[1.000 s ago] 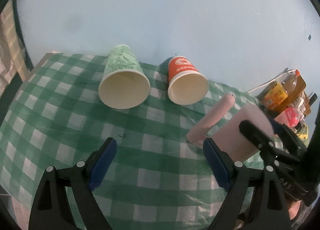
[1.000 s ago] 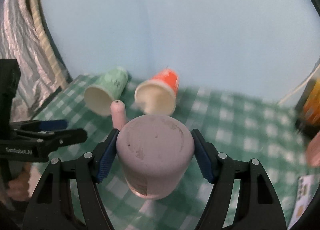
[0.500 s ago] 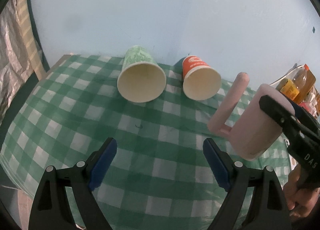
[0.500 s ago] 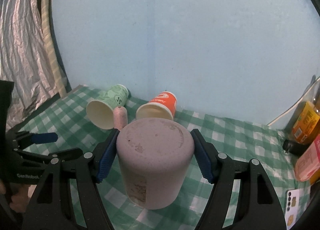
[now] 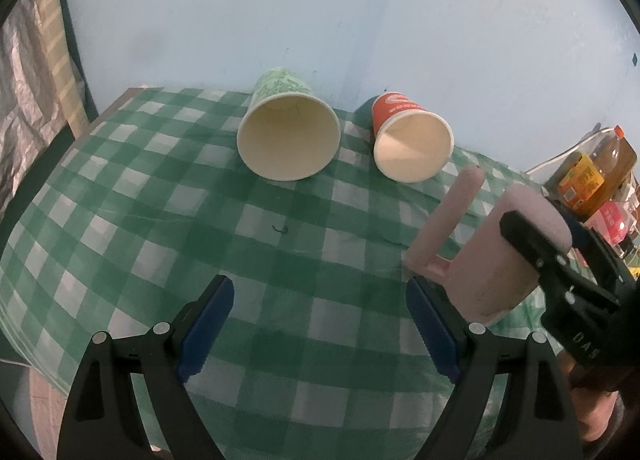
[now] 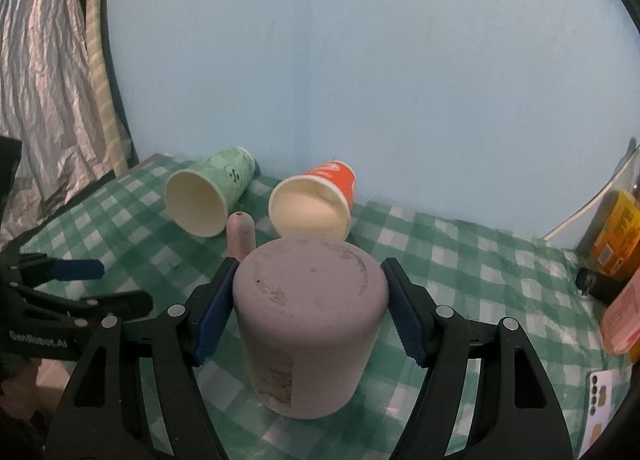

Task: Flip cup upside down

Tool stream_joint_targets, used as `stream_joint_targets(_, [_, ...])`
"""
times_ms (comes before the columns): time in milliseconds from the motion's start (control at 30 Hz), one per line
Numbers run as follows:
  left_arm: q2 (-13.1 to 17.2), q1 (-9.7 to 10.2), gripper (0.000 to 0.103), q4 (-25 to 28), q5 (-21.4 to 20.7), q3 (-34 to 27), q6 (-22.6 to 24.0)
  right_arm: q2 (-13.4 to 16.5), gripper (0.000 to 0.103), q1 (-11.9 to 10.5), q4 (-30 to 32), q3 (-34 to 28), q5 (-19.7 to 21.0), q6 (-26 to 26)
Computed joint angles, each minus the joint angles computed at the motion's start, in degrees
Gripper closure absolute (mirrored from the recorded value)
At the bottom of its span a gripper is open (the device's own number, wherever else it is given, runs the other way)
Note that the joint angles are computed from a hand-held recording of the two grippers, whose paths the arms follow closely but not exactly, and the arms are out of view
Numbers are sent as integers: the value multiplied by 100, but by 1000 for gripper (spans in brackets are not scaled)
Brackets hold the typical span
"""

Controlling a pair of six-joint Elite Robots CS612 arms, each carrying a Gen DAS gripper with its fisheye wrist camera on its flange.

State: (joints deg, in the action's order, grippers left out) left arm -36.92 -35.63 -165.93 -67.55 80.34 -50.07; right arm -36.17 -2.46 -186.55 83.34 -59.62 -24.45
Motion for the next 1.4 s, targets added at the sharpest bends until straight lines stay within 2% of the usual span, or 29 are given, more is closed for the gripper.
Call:
stream_joint_targets(700, [-33,-75,14,-48,51,44,44,-72,31,-82,125,200,135,42])
stream_joint_targets(800, [-67,-99,14,-118,117,85,67,-104,26,-109,96,231,181,164])
stream_joint_targets(1067, [-218,-231,11,-460,498,276,203,-334,17,-214,-25,415,375,371])
stream_joint_targets(1300, [-333,-415,10,-895,1054,458,521,-542,16,-281,-135,612,460,403])
stream_joint_targets(1333, [-345,-450,9,-994,1170,493,568,-560,16,-292,-167,638,478,422])
stream_joint_targets(1400, [-341,-504,0,-1188,1364,543,616,-603,16,-313,-228,697,507,427])
